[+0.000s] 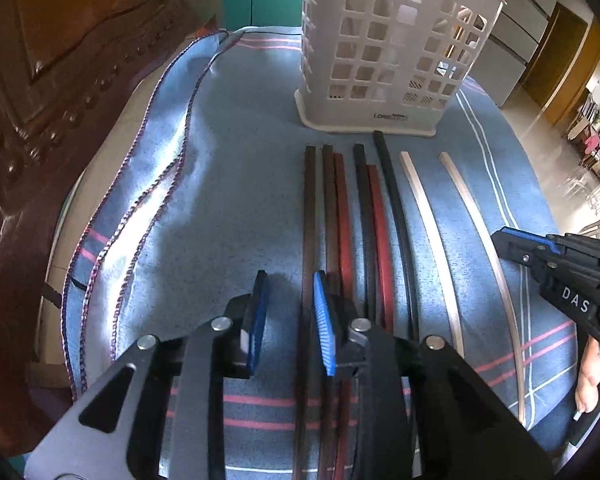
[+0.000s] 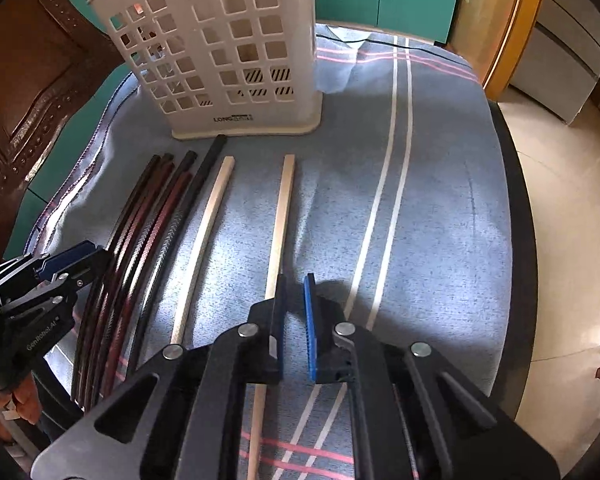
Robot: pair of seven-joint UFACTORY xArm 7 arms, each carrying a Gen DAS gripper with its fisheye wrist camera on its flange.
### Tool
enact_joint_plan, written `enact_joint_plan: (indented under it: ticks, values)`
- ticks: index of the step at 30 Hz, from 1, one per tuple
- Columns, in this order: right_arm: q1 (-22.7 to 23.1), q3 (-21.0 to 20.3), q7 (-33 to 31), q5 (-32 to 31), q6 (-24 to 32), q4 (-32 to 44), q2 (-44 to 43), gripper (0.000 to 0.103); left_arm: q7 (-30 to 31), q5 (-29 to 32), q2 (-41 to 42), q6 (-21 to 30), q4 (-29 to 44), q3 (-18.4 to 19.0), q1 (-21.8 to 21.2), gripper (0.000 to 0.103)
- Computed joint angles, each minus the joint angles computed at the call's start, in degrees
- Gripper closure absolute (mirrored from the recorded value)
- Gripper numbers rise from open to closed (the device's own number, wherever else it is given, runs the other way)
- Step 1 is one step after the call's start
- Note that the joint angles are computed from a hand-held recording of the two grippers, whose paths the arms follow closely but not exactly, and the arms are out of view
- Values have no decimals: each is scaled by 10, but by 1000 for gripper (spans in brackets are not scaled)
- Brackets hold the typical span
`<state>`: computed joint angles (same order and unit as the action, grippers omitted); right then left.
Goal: Organize utensils
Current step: 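Grasp a dark brown chopstick with the left gripper while the right grasps a light wooden one, then lift both held chopsticks and lower them upright into the white basket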
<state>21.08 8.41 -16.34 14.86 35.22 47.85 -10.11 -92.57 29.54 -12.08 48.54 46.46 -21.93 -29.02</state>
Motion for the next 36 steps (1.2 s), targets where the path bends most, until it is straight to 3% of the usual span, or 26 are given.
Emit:
enact_joint_plan:
  ticks: [11,20,28,31,33,34,36]
  values:
    - [7,11,30,-11,-27,25,20,82,14,16,33,24,35,14,10,79]
    - [8,28,107,-100,-41,54,70,82,8,52,69,37,69,37,10,67]
    - [11,29,178,-174,-3,112,106,82,15,53,90,52,97,50,5,64]
    - [14,29,170,-175,4,120,109,86,13,55,89,49,96,50,-1,69]
    - [17,32,165,-167,-3,115,108,94,13,53,87,47,94,49,-5,81]
    - [19,33,163,-164,-7,113,108,94,14,52,85,44,91,49,-5,92]
    - [20,33,146,-138,-12,101,98,95,8,48,79,39,86,47,-7,96]
